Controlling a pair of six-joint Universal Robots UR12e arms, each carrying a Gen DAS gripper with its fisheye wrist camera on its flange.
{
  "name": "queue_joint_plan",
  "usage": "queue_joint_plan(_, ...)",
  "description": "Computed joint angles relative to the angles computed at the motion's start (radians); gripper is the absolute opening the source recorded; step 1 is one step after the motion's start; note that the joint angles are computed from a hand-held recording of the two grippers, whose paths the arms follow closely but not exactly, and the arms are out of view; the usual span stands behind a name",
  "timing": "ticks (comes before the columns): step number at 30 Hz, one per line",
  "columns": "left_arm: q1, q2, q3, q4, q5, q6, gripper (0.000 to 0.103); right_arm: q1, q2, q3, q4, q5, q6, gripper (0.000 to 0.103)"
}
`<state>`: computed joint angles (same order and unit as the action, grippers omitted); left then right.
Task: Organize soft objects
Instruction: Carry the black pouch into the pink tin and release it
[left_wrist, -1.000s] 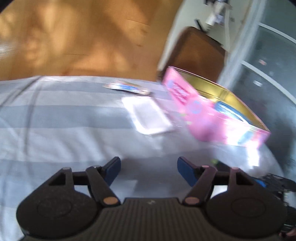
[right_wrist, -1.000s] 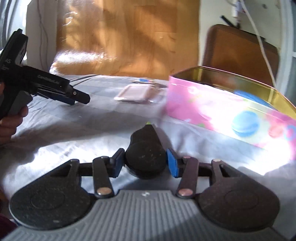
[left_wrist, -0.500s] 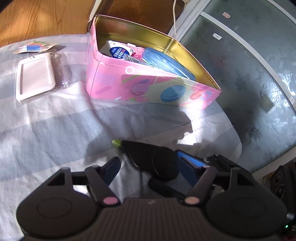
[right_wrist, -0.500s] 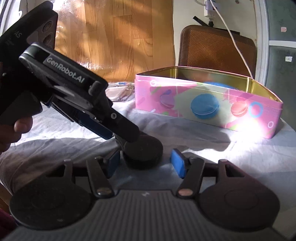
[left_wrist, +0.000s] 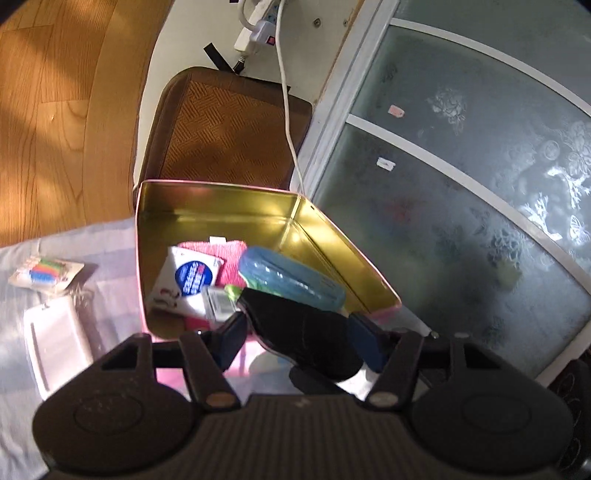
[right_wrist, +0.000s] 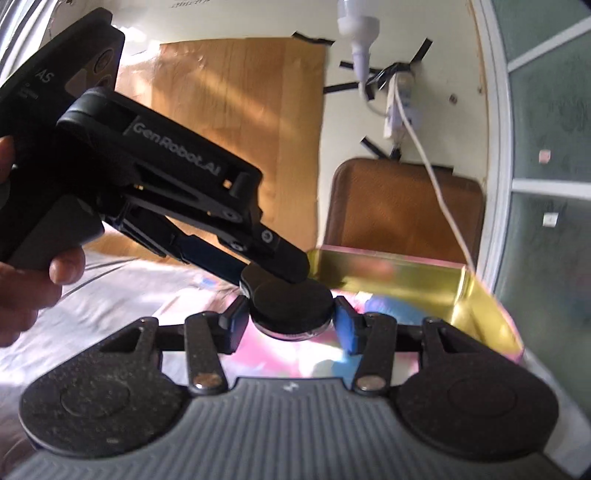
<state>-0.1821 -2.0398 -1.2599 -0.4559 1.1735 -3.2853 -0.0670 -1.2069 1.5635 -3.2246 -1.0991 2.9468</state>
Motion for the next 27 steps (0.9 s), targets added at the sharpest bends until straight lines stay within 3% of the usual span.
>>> queue_joint_plan(5,0.001,-0.106,0.15,-0.087,0.002,-0.074,0.06,0.007,0.062,-0.104,0.123,-0.05,0.004,0.052)
queue_joint_plan(9,-0.004,-0.161,0.219,-0.141,0.013,-0.087,0.06,0.02,0.094,-0.155,0.19,-0.118,-0.009,0.053)
queue_joint_plan(10,-0.006,-0.171,0.232,-0.15,0.02,-0.093,0.06,0.026,0.103,-0.165,0.19,-0.149,-0.019,0.053)
queue_joint_plan(13,-0.012,-0.189,0.256,-0.151,0.071,-0.106,0.06,0.059,0.143,-0.194,0.135,-0.343,-0.081,0.053)
queue_joint_plan(15,-0.003,-0.181,0.244,-0.126,0.072,-0.135,0.06,0.06,0.153,-0.206,0.115,-0.395,-0.069,0.054)
queue_joint_plan(23,0.04,-0.081,0.088,0.01,0.1,-0.107,0.06,0.032,0.083,-0.113,0.073,-0.327,0.031,0.054)
queue_joint_plan(27,0.07,-0.009,-0.039,0.09,0.151,-0.084,0.061,0.032,0.048,-0.057,0.024,-0.198,0.08,0.053)
